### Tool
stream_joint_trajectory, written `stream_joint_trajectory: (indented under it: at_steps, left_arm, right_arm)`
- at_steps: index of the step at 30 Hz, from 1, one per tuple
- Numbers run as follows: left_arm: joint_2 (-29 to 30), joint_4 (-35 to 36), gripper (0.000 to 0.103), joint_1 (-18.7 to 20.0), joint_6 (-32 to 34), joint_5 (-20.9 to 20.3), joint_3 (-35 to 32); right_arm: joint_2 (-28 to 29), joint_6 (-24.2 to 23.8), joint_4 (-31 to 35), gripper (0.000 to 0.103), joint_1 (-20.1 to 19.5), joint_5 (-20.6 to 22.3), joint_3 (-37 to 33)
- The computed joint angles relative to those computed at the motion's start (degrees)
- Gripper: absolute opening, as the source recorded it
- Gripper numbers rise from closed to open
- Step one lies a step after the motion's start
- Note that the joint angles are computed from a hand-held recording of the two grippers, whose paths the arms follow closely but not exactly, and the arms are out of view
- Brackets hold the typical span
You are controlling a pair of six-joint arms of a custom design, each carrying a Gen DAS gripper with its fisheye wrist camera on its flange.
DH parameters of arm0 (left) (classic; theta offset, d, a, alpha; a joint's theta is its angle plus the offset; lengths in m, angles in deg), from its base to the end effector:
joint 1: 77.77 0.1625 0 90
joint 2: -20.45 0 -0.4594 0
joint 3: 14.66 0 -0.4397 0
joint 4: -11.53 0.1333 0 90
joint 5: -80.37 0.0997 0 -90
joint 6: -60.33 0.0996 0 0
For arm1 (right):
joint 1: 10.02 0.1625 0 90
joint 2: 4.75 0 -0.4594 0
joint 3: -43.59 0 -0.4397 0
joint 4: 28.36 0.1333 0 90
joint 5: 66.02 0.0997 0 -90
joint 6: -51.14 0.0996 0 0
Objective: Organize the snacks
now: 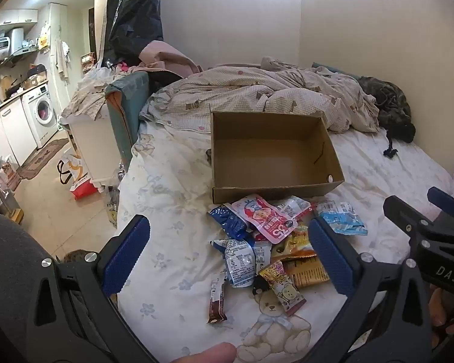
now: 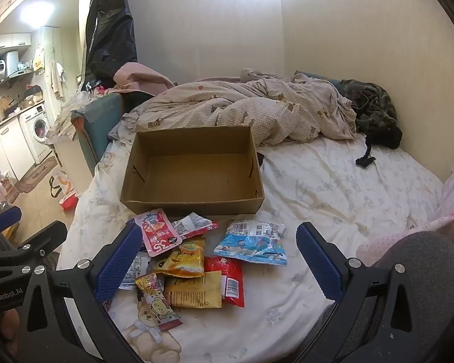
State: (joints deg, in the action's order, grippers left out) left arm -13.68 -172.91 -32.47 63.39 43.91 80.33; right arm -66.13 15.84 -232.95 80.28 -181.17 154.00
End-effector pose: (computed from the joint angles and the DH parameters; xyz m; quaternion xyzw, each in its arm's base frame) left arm -0.3479 -0.6549 0.0420 0.2271 0.8343 -0.3943 0.3114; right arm 0.0943 -0.6312 0.2872 0.1386 -0.8173 0.4489 0.3335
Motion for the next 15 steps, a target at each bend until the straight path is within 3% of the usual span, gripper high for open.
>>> stream_joint_trajectory:
  at_steps: [15]
  left_arm:
    - [0.0,-0.4,0.103,0.0,-0.1,0.0,0.0]
  right_arm:
    - [-0.2,-0.5,0.5,0.103,-0.5,0.7,-0.2]
